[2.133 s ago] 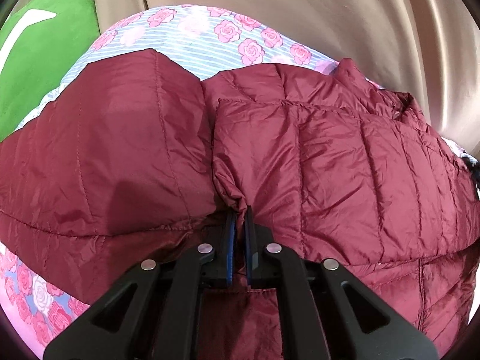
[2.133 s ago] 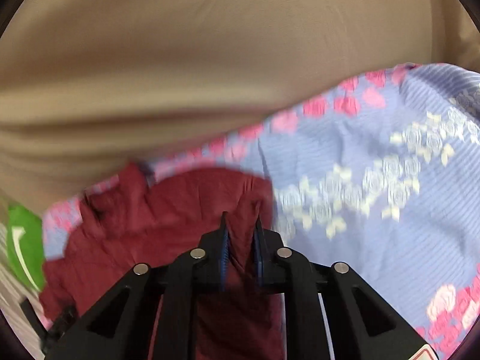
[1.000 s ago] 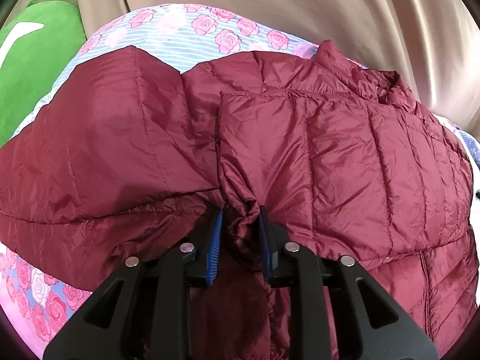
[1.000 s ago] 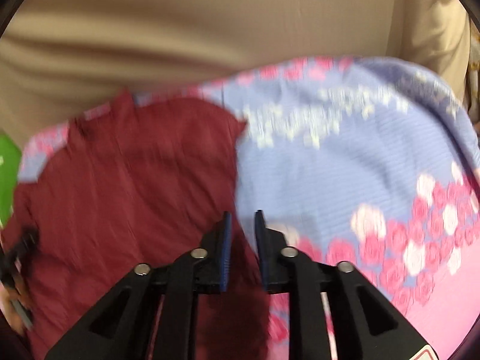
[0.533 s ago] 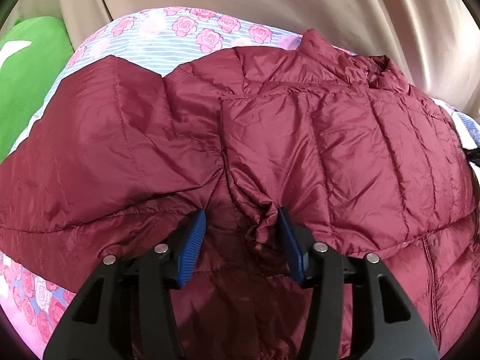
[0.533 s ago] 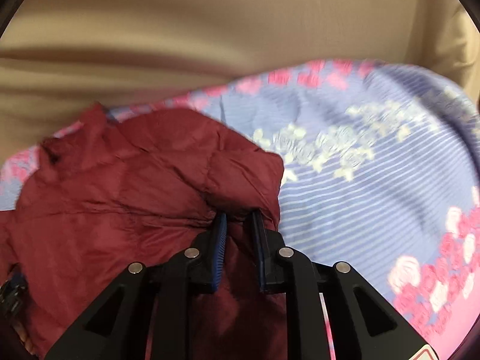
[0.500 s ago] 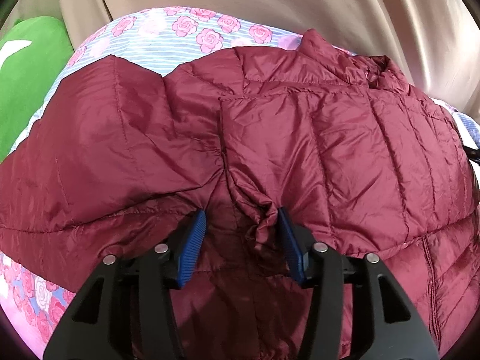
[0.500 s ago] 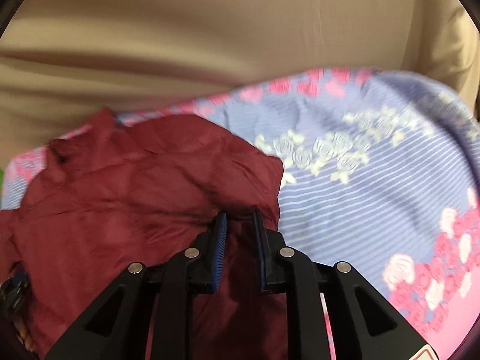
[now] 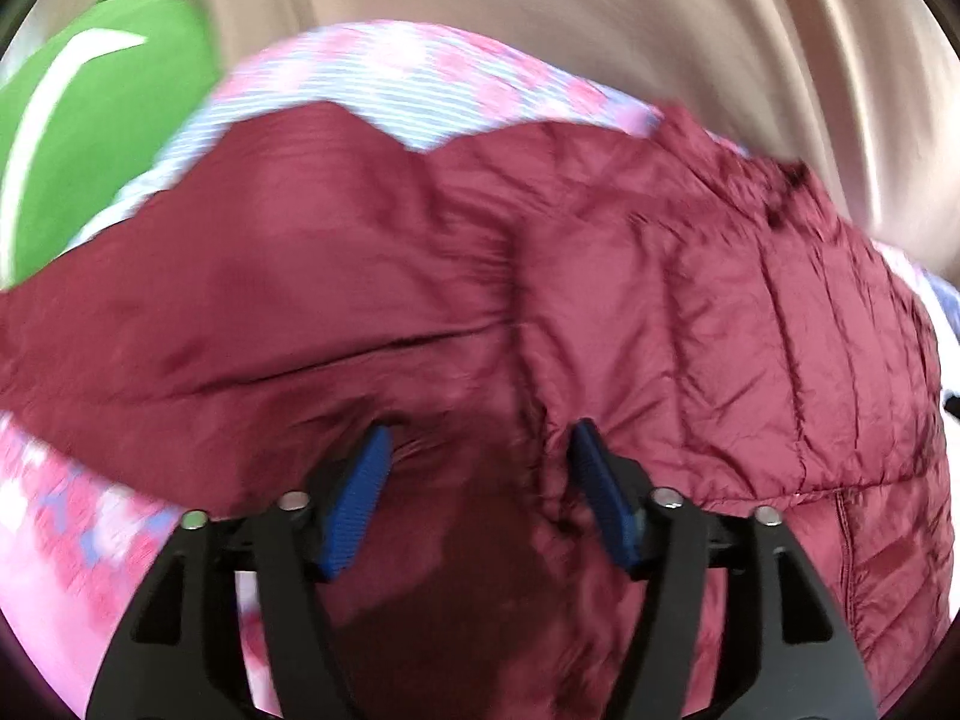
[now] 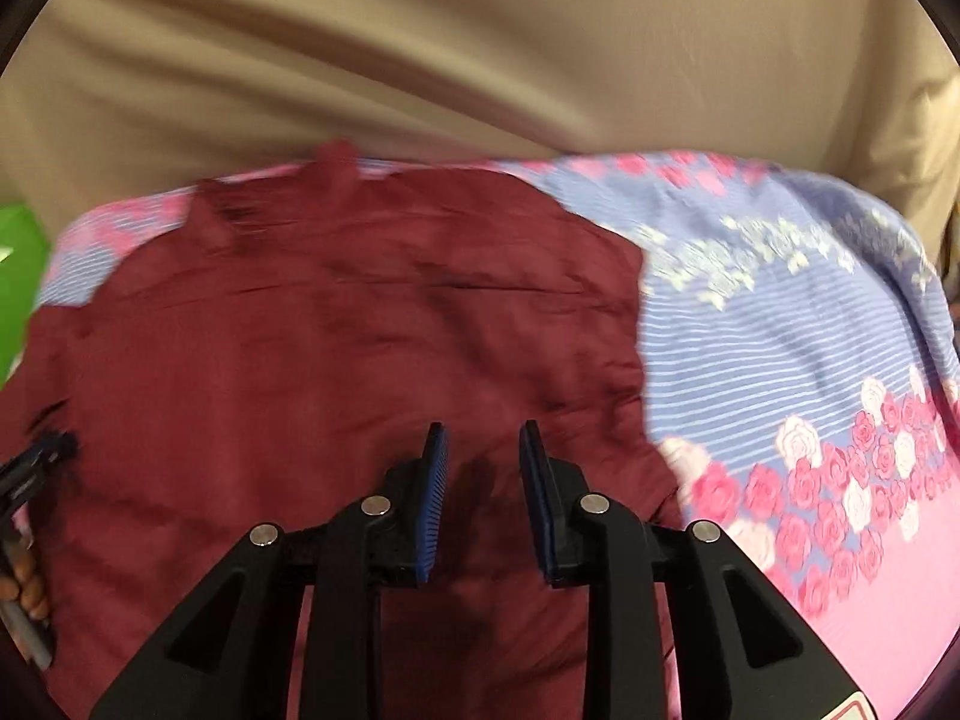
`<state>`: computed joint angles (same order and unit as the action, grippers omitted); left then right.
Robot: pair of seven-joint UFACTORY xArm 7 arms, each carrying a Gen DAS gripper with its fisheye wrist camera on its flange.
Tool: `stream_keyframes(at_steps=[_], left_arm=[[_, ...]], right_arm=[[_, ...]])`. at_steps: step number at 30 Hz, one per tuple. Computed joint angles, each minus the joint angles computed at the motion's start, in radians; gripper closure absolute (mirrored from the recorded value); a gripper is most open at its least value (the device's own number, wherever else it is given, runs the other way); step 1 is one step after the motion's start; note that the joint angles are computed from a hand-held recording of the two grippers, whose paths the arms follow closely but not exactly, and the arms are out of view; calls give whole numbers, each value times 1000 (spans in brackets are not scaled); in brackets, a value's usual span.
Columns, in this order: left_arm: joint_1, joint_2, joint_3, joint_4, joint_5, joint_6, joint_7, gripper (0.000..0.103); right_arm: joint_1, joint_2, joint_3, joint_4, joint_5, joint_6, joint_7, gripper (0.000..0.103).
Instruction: Fold large clothes
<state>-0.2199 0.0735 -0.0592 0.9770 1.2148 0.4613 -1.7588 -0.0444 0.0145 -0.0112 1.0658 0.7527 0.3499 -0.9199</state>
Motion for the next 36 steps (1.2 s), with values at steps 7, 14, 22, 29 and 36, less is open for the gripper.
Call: stream_keyframes(at_steps=[7, 14, 22, 29, 36], left_arm=[[25, -296, -82, -220, 9, 285, -92, 14], [156, -576, -25, -451, -120, 287, 36, 10], [414, -623, 151, -553, -120, 117, 126, 10], [562, -497, 213, -514, -118, -128, 132, 11], [631, -395, 250, -509, -250, -355, 204, 70]], right_arm=[[145, -275, 1, -256, 73, 25, -108, 70], [321, -359, 12, -407, 78, -71, -107, 67], [450, -412, 6, -559, 7, -193, -24, 60], [487, -375, -19, -584, -96, -239, 93, 59], [513, -353, -38, -611, -197, -309, 193, 53]])
